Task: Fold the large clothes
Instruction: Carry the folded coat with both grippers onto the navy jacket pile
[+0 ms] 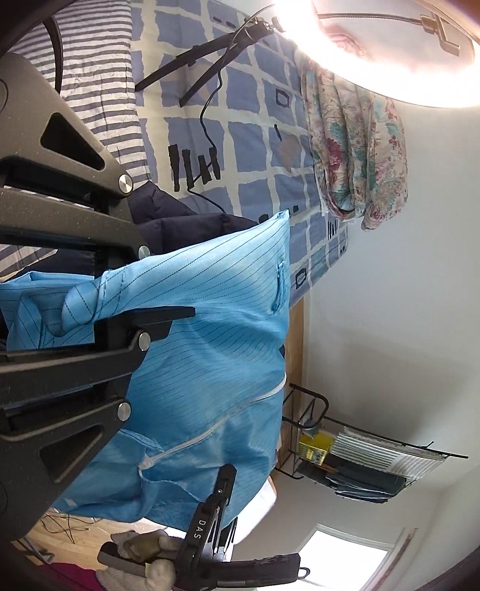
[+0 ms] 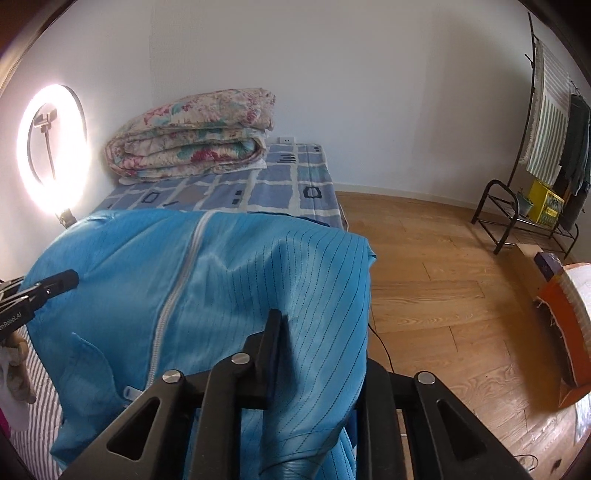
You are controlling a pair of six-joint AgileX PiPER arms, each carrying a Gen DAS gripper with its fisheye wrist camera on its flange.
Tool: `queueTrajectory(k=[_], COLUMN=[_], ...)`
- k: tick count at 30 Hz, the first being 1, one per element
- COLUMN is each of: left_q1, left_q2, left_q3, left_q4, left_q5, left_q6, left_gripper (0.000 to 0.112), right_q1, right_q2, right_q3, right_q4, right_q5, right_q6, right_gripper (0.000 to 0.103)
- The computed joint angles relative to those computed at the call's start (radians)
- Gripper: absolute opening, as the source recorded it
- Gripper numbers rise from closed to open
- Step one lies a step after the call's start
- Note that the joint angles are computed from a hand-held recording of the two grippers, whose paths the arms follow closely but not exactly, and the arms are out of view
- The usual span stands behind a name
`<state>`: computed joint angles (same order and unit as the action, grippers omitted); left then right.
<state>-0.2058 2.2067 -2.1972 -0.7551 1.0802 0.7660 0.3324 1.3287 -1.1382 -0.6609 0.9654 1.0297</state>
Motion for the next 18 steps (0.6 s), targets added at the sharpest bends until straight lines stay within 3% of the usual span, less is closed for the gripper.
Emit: queueTrajectory(k=[5, 10, 13, 18], left_q1=[-0.006, -0.017, -0.013, -0.009], left_q2=[0.009, -0.007, -0.019, -0.033], left_q3=[-0.009, 0.027, 0.068, 0.11], left_q4=[0.028, 0.093, 0.097, 0.098], left_q5=[-0.007, -0.058, -0.091, -0.114], left_q6=[-0.021, -0.062, -0.047, -0.031], left_gripper=[0.012, 0.044, 0.046, 0.046], right_q1=[-0.045, -0.05, -0.037, -0.043], right_q2=[-0.024, -0.034, -0.024, -0.031], right_q3=[0.051, 0.08, 0.082, 0.114], right_q4=[0.02, -0.006, -0.012, -0.005], right_q5=[-0.018, 0.011, 0.037, 0.036], right_q6=[0.003, 0.038, 0.04, 0.049], right_gripper=[0.034, 0.035, 0.041, 0.042])
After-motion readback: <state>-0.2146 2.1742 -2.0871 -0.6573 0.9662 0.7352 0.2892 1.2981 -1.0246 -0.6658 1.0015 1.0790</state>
